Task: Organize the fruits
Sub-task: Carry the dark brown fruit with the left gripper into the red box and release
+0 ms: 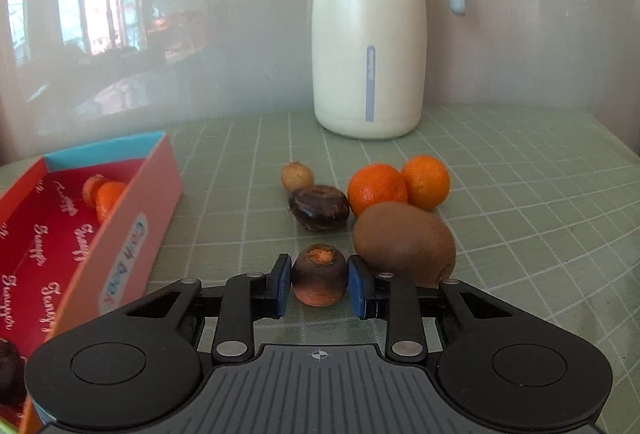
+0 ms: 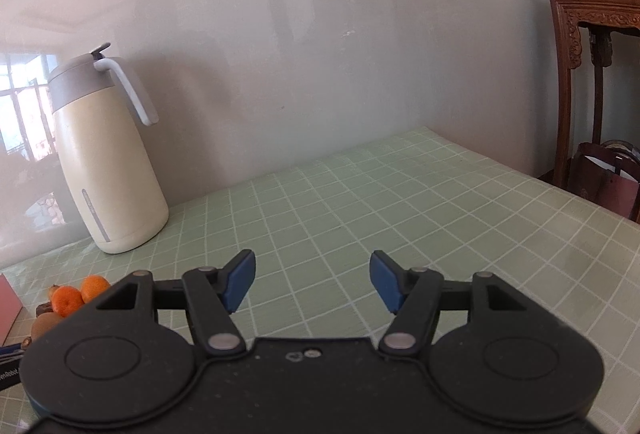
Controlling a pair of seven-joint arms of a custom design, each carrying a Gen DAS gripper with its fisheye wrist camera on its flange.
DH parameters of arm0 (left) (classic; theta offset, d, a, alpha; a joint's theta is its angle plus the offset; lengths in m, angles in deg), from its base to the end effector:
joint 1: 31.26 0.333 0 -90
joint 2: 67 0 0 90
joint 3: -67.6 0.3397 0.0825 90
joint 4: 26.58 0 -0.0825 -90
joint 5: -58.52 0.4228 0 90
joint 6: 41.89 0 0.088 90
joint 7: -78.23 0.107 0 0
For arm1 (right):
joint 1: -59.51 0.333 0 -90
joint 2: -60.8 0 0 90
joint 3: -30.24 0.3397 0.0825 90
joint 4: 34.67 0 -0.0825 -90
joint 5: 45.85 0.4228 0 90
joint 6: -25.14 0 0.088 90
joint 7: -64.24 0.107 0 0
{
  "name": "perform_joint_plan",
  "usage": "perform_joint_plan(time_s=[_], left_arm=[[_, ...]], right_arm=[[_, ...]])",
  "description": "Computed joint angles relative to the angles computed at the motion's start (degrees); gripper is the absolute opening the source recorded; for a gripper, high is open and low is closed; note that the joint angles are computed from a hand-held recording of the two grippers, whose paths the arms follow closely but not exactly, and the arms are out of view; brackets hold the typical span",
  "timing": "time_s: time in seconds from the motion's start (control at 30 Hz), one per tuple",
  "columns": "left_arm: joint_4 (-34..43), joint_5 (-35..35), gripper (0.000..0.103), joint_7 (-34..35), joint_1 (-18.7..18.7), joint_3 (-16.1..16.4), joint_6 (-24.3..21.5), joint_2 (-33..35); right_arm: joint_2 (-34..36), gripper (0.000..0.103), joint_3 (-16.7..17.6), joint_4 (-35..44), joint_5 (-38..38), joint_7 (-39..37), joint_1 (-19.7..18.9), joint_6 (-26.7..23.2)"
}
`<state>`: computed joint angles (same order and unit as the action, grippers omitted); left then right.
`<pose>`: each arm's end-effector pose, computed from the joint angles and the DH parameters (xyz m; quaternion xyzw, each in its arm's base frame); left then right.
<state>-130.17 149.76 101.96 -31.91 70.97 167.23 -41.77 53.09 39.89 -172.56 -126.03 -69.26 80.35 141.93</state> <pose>0.6431 -0.1030 0.3676 -0.3926 0.7934 -0.3984 0.2399 0.4613 0.2082 0.3821 -0.2458 0.7959 -0.4854 0.2656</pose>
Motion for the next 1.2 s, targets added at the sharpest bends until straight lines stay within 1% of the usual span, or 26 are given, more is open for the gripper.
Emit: perform_joint_plan(time_s=[0.1, 0.33, 0.6, 0.93, 1.2], left_arm=[[-2.24, -2.86, 0.030, 3.58, 1.37, -0.51, 0.98, -1.44], [-4.48, -3.92, 0.030, 5.53, 4.21, -0.97, 3.47, -3.71], [-8.06, -9.06, 0.030, 11.71, 7.63, -1.51, 5.32, -6.28], [-7.96, -12.49, 0.030, 13.29, 10.80, -1.42, 5.55, -6.44], [-6.19, -13.11, 0.030, 12.93, 12.86, -0.81, 5.02, -5.44]], right_arm=[[0.36, 0.063, -0.17, 0.41, 0.02, -0.30, -0.03, 0.75], [1.47, 0.063, -0.23, 1.77, 0.01, -0.35, 0.17, 1.62], [3.83, 0.063, -0.58, 4.43, -0.27, -1.42, 0.83, 2.86], [7.08, 0.063, -1.26, 8.10, -1.30, -2.62, 1.91, 4.33], [9.92, 0.063, -1.78, 11.40, -2.34, -3.78, 3.23, 5.07]])
